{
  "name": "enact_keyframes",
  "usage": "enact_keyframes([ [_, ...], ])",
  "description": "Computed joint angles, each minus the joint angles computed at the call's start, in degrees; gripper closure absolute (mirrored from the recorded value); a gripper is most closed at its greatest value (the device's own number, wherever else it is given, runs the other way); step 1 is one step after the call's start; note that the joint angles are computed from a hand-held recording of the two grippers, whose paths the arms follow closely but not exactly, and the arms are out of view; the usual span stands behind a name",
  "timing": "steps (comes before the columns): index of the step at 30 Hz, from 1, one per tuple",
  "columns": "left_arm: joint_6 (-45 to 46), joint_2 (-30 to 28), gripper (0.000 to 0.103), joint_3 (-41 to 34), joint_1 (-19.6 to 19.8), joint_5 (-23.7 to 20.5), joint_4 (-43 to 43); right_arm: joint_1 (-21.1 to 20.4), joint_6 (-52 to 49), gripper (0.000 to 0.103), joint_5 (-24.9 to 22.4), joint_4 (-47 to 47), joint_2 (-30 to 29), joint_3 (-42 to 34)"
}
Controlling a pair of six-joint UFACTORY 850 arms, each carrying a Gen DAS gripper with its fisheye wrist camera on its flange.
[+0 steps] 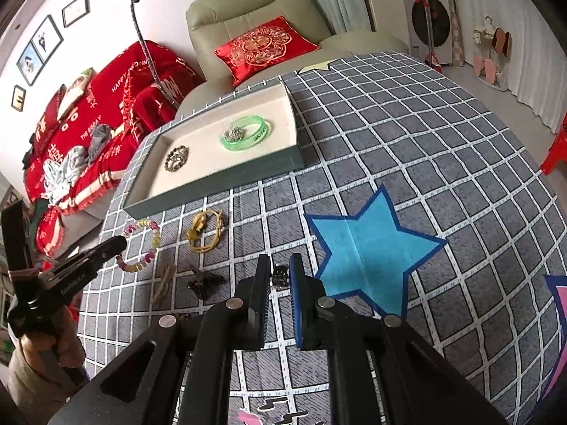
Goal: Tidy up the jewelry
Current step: 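Carry the beaded bracelet and silver hair clip over the white tray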
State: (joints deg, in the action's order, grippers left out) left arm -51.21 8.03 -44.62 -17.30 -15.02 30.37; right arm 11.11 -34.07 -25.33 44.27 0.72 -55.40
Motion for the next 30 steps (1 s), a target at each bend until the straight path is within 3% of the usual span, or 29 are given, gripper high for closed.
enact_keyframes([
  [12, 1.6, 1.0, 0.078, -1.6, 1.2, 0.8, -2.2, -0.3, -4.4, 0.091, -4.6, 5.4, -3.7, -7.0],
  [20, 2.4, -2.3, 0.078, -6.3, 3.5, 0.7, -1.4, 2.1, -3.3, 0.091, -6.9, 5.2, -12.5, -19.1],
  [30, 5.7, -11.1, 0.078, -14.8, 6.1, -0.2, -3.3, 5.0, -0.5, 0.091, -8.5, 4.0, -25.0, -31.9],
])
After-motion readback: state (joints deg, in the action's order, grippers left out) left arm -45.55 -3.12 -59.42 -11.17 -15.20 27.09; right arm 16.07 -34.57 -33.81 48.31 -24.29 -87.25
